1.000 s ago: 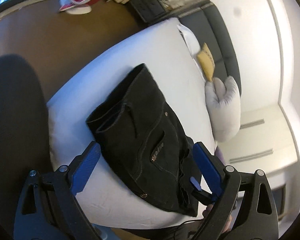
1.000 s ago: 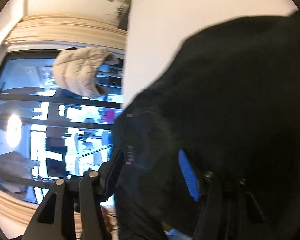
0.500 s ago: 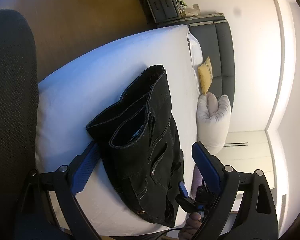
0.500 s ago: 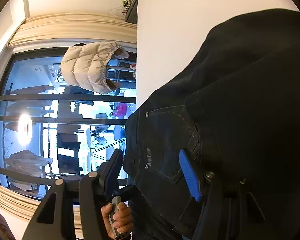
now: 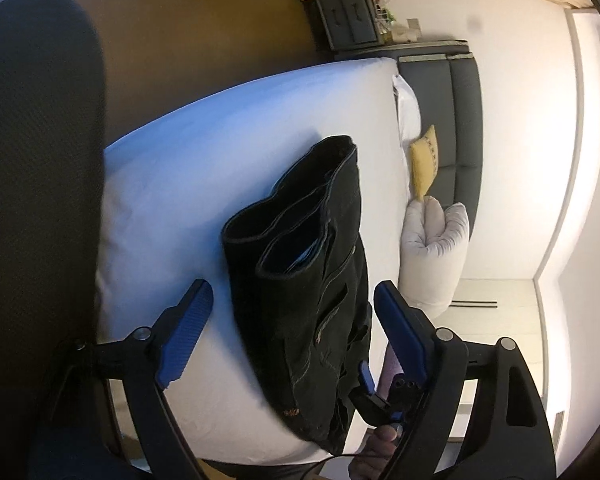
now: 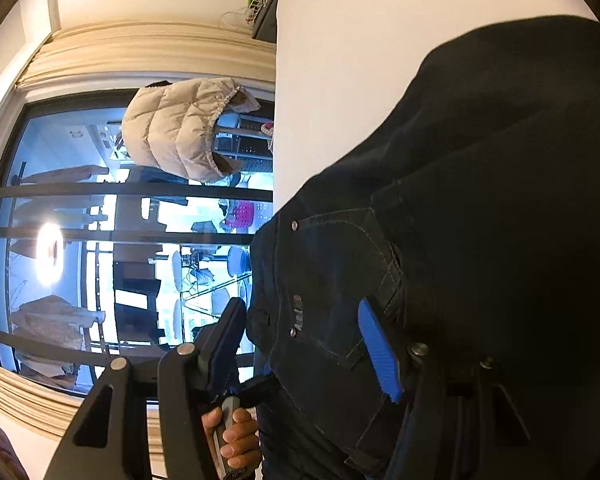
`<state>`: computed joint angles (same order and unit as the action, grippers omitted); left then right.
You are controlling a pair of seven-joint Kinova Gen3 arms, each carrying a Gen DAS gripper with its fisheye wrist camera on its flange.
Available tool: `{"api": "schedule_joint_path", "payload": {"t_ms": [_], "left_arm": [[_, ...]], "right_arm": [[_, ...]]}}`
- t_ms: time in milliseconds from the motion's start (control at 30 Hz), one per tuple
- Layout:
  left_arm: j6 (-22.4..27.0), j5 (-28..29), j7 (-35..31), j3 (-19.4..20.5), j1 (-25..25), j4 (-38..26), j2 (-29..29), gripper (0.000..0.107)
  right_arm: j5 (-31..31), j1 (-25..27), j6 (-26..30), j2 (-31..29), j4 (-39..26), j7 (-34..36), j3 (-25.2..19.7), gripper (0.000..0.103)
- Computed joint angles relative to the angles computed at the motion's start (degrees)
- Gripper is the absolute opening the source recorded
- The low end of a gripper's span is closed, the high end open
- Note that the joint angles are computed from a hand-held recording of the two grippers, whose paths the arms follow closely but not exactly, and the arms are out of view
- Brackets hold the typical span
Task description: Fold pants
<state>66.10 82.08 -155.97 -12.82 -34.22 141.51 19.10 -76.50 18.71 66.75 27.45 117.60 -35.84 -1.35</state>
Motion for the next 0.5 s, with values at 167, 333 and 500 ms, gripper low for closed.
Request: {"api": "schedule_joint_path", "payload": {"t_ms": [167,333,500], "left_arm": [[3.98,4.76,-4.37,1.2,0.33,-0.81,5.34,0.079],[4.53,4.84,-3.06,0.75,0.88,-1.34,6.96,0.031],[1.41,4.22,-3.47,0.89,3.22,-1.8,2.51,0.026]], "right_arm": [[-0.16,0.31,0.38,-0.37,-0.15,-0.15,0.17,0.063],[1.06,0.19,0.02,-1.25,-1.32,-1.68,0.57,0.063],[4.52,-1.37,-2.4,-1.52,-3.57,-5.95,0.49,0.064]]}}
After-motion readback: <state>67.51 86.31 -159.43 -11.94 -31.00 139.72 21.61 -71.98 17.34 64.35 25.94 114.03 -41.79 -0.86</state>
